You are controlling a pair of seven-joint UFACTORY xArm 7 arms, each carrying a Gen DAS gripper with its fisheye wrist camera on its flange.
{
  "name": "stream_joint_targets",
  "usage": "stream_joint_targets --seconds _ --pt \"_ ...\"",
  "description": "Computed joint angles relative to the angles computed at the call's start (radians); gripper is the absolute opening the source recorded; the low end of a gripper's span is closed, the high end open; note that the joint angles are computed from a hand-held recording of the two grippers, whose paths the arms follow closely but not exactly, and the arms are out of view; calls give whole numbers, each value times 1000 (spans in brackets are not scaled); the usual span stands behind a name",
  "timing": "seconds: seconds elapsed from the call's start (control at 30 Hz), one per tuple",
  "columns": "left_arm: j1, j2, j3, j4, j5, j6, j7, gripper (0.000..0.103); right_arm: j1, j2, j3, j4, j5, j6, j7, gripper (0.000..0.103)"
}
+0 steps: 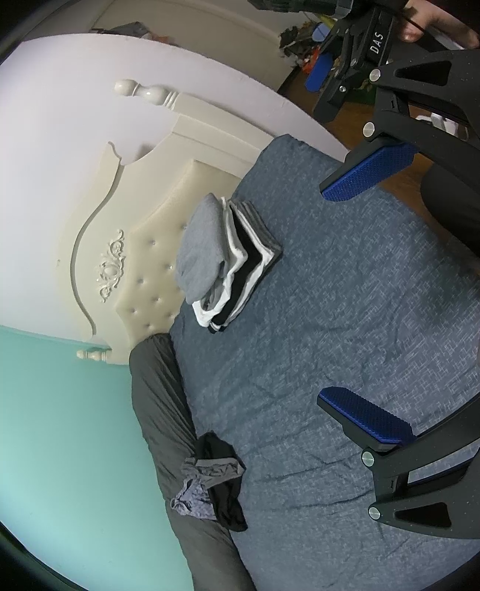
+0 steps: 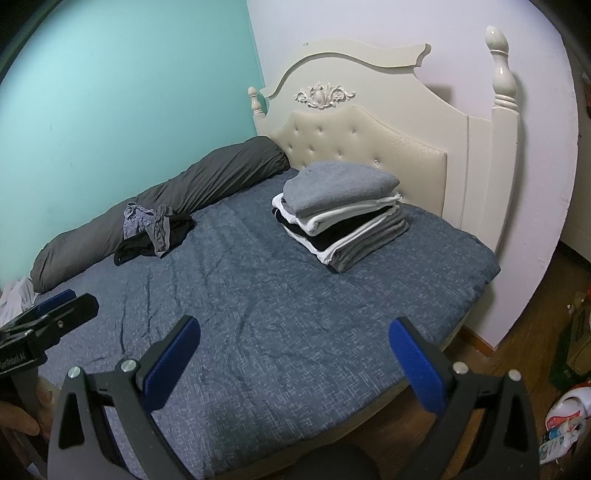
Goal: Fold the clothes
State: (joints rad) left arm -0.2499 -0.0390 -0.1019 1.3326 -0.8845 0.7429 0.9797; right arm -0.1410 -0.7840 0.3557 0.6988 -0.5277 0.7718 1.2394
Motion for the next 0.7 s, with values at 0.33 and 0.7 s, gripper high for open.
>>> stream_joint_targets --seconds 0.33,0.7 --pt "3 8 -3 7 18 1 -24 103 4 1 -3 -2 2 -1 1 103" --pt "3 7 -2 4 5 1 -8 102 6 2 -5 -5 4 -7 -1 103"
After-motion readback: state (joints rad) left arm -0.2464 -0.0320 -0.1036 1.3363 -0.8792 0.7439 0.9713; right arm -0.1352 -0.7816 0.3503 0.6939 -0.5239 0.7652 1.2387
